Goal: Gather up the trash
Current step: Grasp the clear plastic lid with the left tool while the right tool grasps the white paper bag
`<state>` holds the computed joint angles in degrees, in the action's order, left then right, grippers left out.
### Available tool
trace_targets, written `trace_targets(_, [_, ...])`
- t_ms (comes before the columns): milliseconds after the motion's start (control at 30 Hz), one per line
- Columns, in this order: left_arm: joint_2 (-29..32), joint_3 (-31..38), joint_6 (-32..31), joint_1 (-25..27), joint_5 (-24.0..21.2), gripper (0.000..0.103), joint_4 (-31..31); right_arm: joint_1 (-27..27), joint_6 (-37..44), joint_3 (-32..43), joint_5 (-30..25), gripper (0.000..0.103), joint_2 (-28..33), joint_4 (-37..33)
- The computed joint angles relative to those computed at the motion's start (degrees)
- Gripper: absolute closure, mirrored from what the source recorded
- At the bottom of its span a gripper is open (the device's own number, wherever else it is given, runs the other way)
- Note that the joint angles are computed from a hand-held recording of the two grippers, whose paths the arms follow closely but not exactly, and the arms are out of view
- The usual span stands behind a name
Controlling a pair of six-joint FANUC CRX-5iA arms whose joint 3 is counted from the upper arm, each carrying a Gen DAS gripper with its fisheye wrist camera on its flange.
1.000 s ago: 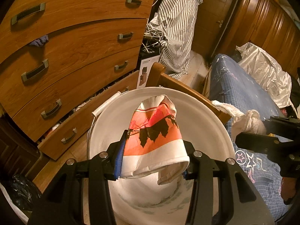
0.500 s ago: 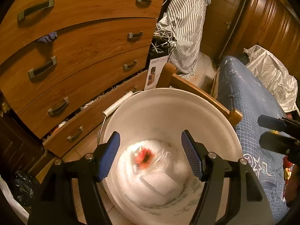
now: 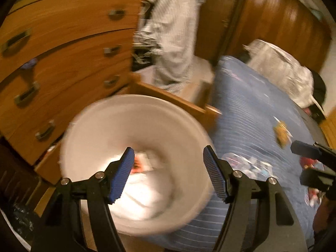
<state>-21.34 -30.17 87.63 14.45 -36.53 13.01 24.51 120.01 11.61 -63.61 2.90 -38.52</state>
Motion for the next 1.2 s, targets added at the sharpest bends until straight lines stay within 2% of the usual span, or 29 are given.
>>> trace_targets(167, [5.1,0.7,-0.2,-11.2,3.0,0.038,2.1,-13.2,5.6,-12.9,0.7,0.033,-9.4,-4.2])
trace_targets(300, [12.0,2.7,-2.1,-20.8,5.1,0.038,5.1,-28.8,12.0,-20.1,0.1,0.033,-14.2,-6.3])
trace_targets(433, [17.4,4.7,-4.8,-27.0,5.9,0.038,7.8,-43.9,18.2,-22.3,2.3,0.033,-14.5,-5.4])
trace_targets(500, [19.6,6.0,-5.3,-29.8,5.8,0.038,8.3,-49.2,21.5,-21.9,3.5,0.033,-12.7,-4.6])
trace_targets(567, [21.6,7.5,-4.8,-32.2,5.6,0.035,7.6,-52.2,25.3,-22.3,6.8,0.033,-11.2,-2.9])
trace_targets(700, [25.1,11.0,-4.4,-35.7,4.2,0.034,6.6,-52.8,34.0,-20.8,12.0,0.033,-5.7,1.3])
trace_targets(900, [31.1,17.1,-6.5,-41.2,3.2,0.032,6.8,-50.9,42.5,-17.0,10.9,0.033,0.3,1.1])
trace_targets(967, [33.5,18.9,-9.2,-43.1,3.5,0.032,8.4,-50.5,43.6,-16.8,10.7,0.038,1.0,0.9])
trace_targets(1133, [37.6,22.6,-11.4,-46.7,5.0,0.029,10.0,-46.7,38.8,-20.6,14.0,0.053,-2.3,4.1])
trace_targets(1200, [39.1,24.4,-10.3,-47.7,5.5,0.028,9.7,-45.8,34.2,-20.9,13.2,0.057,-3.5,6.6])
